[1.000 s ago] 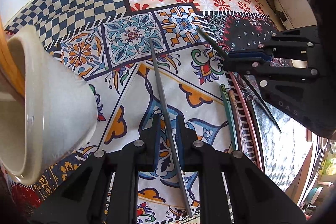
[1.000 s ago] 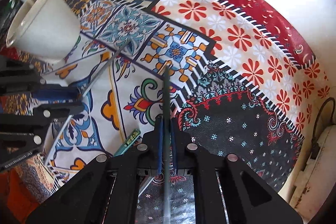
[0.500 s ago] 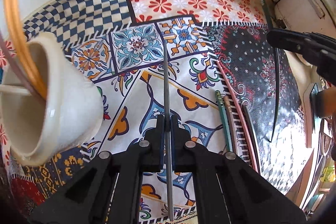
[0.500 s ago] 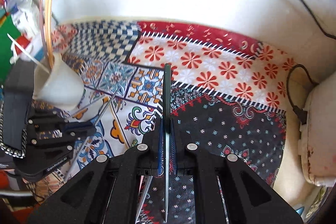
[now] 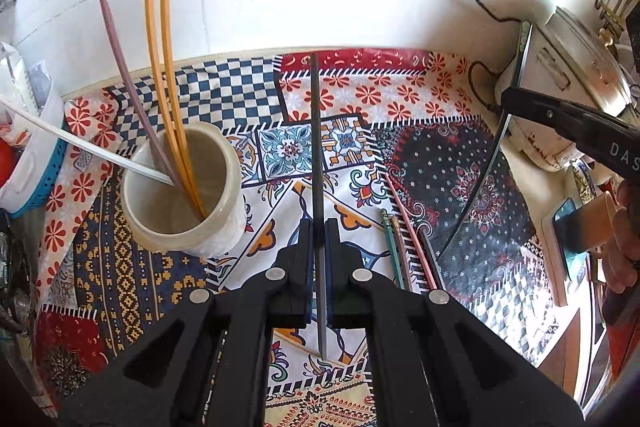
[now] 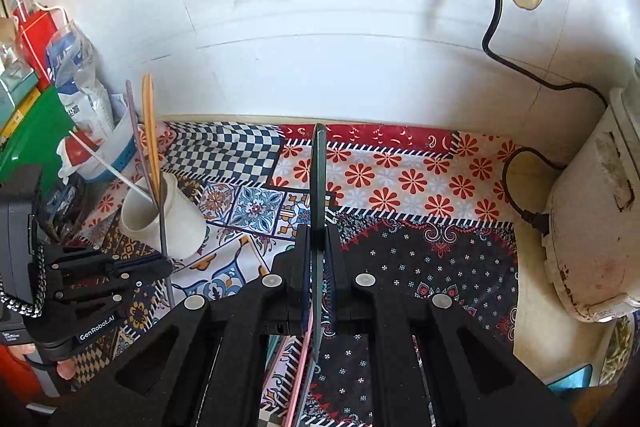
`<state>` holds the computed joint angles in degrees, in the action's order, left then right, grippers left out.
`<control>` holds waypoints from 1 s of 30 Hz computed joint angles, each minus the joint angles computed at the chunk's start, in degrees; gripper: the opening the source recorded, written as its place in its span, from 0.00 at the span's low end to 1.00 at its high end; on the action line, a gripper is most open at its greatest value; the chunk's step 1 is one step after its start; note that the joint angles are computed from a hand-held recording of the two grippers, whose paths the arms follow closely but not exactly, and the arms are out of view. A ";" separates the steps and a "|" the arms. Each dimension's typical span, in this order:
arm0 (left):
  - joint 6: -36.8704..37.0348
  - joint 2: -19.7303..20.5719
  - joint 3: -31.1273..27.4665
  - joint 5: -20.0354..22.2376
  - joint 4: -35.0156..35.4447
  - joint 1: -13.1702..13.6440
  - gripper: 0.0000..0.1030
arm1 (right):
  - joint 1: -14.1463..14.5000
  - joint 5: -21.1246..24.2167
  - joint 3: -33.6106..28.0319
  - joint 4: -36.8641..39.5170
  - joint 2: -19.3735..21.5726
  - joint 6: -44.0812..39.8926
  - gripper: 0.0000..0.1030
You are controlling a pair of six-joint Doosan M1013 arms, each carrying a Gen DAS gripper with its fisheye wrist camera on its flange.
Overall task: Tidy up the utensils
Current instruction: 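Carry both sticks over the white cup and drop them in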
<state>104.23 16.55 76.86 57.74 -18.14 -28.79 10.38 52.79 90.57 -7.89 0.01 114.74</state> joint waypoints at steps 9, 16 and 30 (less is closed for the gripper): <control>0.56 -3.48 1.29 -5.86 -1.55 1.08 0.03 | 2.09 -3.41 -1.78 -2.25 -0.27 1.78 0.06; 0.09 -4.80 0.85 -8.68 -3.02 2.99 0.03 | 3.78 -6.33 -4.82 -2.97 1.18 0.49 0.06; -2.75 -5.69 -0.93 -13.67 -1.88 6.86 0.03 | 7.01 -10.16 -12.42 -1.01 6.34 -5.47 0.06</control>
